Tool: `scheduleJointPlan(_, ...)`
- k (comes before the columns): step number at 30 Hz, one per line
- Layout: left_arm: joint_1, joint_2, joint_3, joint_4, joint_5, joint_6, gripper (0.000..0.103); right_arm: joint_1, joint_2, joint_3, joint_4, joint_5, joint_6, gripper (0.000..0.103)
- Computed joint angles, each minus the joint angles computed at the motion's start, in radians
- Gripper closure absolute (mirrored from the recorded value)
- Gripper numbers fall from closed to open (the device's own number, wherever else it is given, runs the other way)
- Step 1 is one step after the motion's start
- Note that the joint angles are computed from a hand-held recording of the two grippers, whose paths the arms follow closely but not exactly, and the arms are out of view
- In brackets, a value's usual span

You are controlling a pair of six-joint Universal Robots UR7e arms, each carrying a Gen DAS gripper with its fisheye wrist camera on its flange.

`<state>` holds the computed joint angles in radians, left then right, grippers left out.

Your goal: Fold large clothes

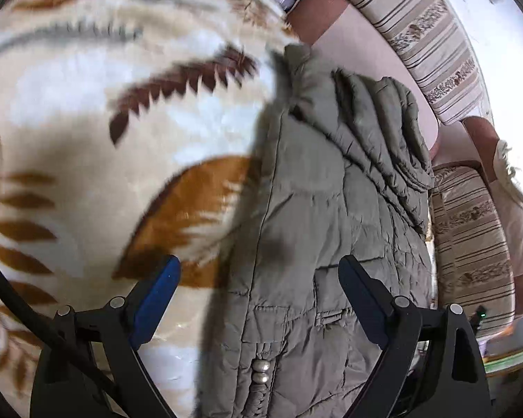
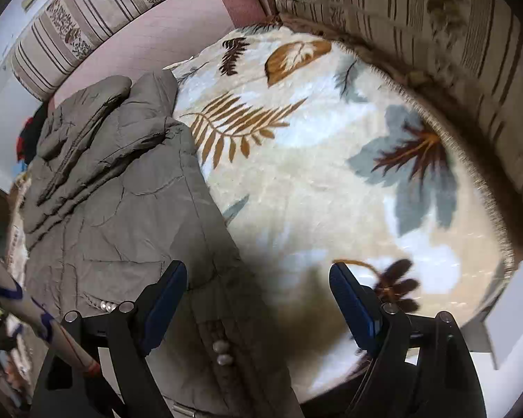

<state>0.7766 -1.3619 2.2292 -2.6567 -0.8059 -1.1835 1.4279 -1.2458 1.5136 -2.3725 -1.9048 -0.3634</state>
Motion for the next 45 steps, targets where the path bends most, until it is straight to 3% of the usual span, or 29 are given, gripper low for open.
scheduleJointPlan(5, 0.015, 0.015, 0.018, -0.085, -0.023, 0.028, 0.012, -0.016, 0.032, -0.032, 0.039, 0.061, 0.010, 0.015)
scheduleJointPlan(11, 0.033, 0.048, 0.046, -0.238, -0.128, 0.109, 0.012, -0.030, 0.069, -0.076, 0.087, 0.109, 0.049, 0.014)
scheduleJointPlan(16, 0.016, 0.086, 0.125, -0.485, -0.208, 0.140, 0.012, -0.043, 0.073, -0.094, 0.128, 0.162, 0.043, 0.012)
scheduleJointPlan(19, 0.009, 0.119, 0.171, -0.644, -0.286, 0.145, 0.012, -0.061, 0.069, -0.106, 0.172, 0.217, 0.057, 0.012)
scheduleJointPlan(21, -0.005, 0.133, 0.191, -0.694, -0.296, 0.149, 0.015, -0.076, 0.065, -0.122, 0.231, 0.275, 0.072, 0.012)
scheduleJointPlan(24, -0.022, 0.154, 0.207, -0.743, -0.302, 0.139, 0.017, -0.102, 0.062, -0.141, 0.329, 0.370, 0.085, 0.013)
scheduleJointPlan(31, -0.024, 0.206, 0.200, -0.785, -0.353, 0.155, 0.017, -0.123, 0.030, -0.111, 0.448, 0.415, 0.033, 0.016)
scheduleJointPlan(36, -0.032, 0.244, 0.199, -0.839, -0.369, 0.168, 0.017, -0.176, 0.011, -0.105, 0.641, 0.540, -0.023, 0.016)
scheduleJointPlan(38, -0.034, 0.251, 0.198, -0.847, -0.373, 0.167, 0.017, -0.185, -0.001, -0.081, 0.651, 0.569, -0.049, 0.017)
scheduleJointPlan(40, -0.044, 0.249, 0.191, -0.814, -0.351, 0.154, 0.023, -0.187, -0.012, -0.058, 0.654, 0.589, -0.074, 0.019)
scheduleJointPlan(42, -0.056, 0.233, 0.185, -0.731, -0.315, 0.118, 0.052, -0.188, -0.017, -0.047, 0.658, 0.602, -0.081, 0.023)
scheduleJointPlan(45, -0.066, 0.229, 0.170, -0.647, -0.287, 0.084, 0.060, -0.186, -0.021, -0.026, 0.665, 0.592, -0.083, 0.039)
